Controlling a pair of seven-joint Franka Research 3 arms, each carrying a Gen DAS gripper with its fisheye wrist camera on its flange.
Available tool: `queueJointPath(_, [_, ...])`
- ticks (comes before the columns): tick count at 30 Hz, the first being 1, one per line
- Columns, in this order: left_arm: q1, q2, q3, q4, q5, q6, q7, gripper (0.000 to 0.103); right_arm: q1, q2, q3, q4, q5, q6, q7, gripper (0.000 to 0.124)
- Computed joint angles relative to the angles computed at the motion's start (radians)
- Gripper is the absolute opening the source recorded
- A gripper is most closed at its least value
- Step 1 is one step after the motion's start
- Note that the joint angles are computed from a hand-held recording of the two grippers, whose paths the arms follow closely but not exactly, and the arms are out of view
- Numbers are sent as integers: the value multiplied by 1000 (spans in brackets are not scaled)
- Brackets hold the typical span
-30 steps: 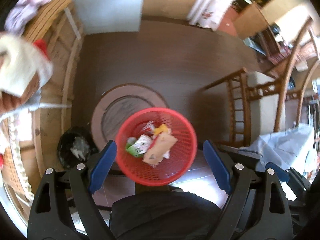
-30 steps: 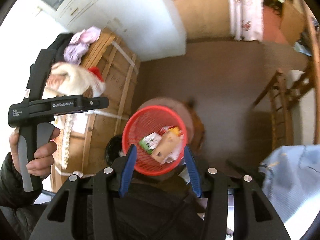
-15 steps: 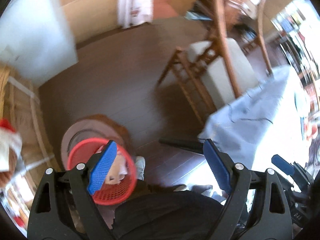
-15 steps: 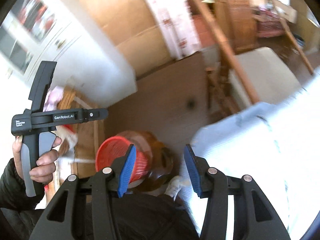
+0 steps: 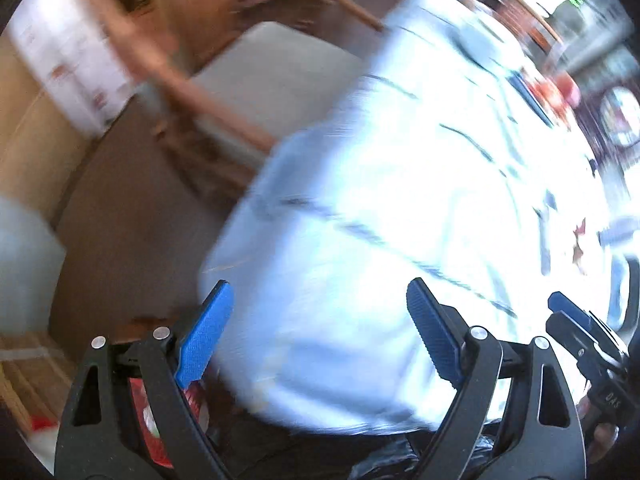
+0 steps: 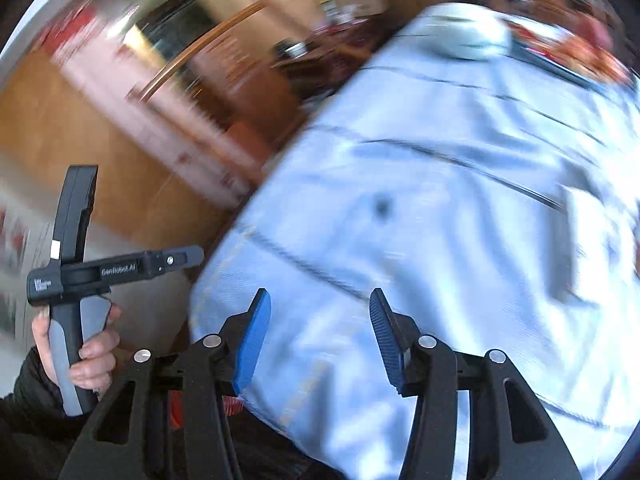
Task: Collect trash
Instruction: 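Swing both tools back over the table toward the remaining trash, then grasp the white medicine box with the left tool while the right tool grasps the clear plastic cup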
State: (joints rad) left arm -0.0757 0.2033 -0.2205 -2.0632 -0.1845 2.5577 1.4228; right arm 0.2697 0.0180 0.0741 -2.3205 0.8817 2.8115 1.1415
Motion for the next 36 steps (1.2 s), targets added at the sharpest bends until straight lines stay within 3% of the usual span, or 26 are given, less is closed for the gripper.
queueJointPath(12, [-168, 288, -101, 376, 111, -120, 52, 87, -91, -189, -132, -271, 145, 114, -6, 52])
queueJointPath(18, [-273, 426, -112, 579, 176, -191, 23, 87, -161, -258, -182, -350, 65, 116, 0, 55])
queueJointPath(28, [-445, 723, -63, 1023, 260, -356, -72, 88, -290, -331, -256, -420, -150, 93, 82, 57])
queueJointPath(33, [-487, 749, -17, 1064, 312, -366, -136, 87, -277, -295, -299, -385, -118, 57, -1, 57])
queueJointPath(35, [-502, 724, 16, 1023, 357, -345, -193, 77, -274, -283, -305, -368, -88, 41, -42, 57])
queueJointPath(36, [-494, 700, 18, 982, 369, -322, -209, 64, -263, -266, -316, -350, -52, 31, -83, 57])
